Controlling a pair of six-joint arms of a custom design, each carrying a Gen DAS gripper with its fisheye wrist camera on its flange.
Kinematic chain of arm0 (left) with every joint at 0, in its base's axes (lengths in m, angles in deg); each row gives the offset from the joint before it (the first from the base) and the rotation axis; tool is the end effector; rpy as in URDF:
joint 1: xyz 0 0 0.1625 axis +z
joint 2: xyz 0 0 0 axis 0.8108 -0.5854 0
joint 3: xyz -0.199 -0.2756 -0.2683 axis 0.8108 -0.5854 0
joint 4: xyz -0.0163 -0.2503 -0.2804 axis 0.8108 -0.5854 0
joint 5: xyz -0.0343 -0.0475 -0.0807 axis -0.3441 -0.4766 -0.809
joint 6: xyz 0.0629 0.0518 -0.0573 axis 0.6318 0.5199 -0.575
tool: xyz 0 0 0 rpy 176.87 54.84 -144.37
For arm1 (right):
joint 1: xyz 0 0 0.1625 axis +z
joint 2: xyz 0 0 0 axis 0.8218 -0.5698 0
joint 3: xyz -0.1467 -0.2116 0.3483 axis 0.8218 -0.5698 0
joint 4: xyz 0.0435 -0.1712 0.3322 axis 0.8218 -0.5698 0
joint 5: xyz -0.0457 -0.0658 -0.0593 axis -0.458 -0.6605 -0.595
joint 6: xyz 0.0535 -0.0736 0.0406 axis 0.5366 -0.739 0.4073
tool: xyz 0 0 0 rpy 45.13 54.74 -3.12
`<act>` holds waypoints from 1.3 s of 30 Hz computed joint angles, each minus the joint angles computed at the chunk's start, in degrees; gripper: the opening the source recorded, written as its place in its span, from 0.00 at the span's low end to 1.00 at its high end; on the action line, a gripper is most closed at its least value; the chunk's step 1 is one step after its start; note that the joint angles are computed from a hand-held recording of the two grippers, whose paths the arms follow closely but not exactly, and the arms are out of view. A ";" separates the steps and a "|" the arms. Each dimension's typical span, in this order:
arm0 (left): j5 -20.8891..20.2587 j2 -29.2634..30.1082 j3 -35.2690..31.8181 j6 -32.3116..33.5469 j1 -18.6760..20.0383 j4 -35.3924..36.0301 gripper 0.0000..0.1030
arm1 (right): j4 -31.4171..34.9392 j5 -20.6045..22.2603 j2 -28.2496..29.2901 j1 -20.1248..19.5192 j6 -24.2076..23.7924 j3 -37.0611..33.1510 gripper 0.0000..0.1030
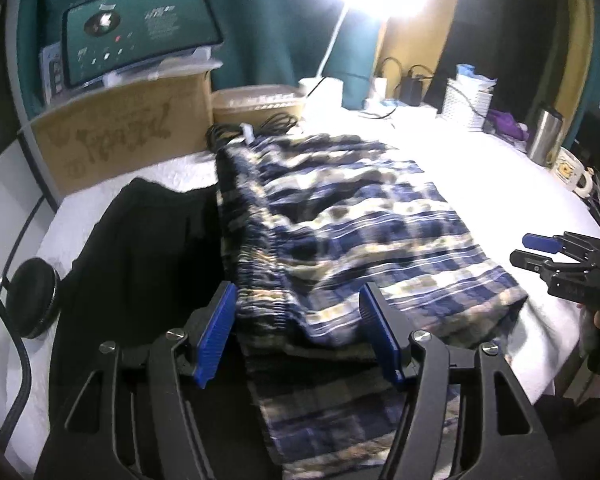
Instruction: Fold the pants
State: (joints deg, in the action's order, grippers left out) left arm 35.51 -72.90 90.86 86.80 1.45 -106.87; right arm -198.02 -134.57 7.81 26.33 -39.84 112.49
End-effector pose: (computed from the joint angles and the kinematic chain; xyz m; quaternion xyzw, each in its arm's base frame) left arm -0.1639 -0.6056 0.0781 0.1998 0.8585 -0.3561 0.3102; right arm 0.0099 -0.6781 0.1979 0.3191 -0.8735 0.2394 0.2791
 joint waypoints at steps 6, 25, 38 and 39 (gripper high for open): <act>0.36 0.79 0.47 0.67 -1.85 -1.87 0.62 | -2.96 1.44 -3.21 -1.12 -0.24 3.78 0.51; -0.74 4.53 -1.14 4.22 -8.53 -6.34 0.67 | -10.25 7.64 -12.58 -4.77 0.47 11.72 0.62; -3.61 7.65 -3.83 6.91 -12.75 -9.43 0.72 | -14.35 11.66 -18.66 -6.87 0.51 15.73 0.63; -3.37 7.92 -3.79 7.61 -13.20 -10.85 0.72 | -14.63 11.99 -19.13 -6.95 0.45 16.00 0.63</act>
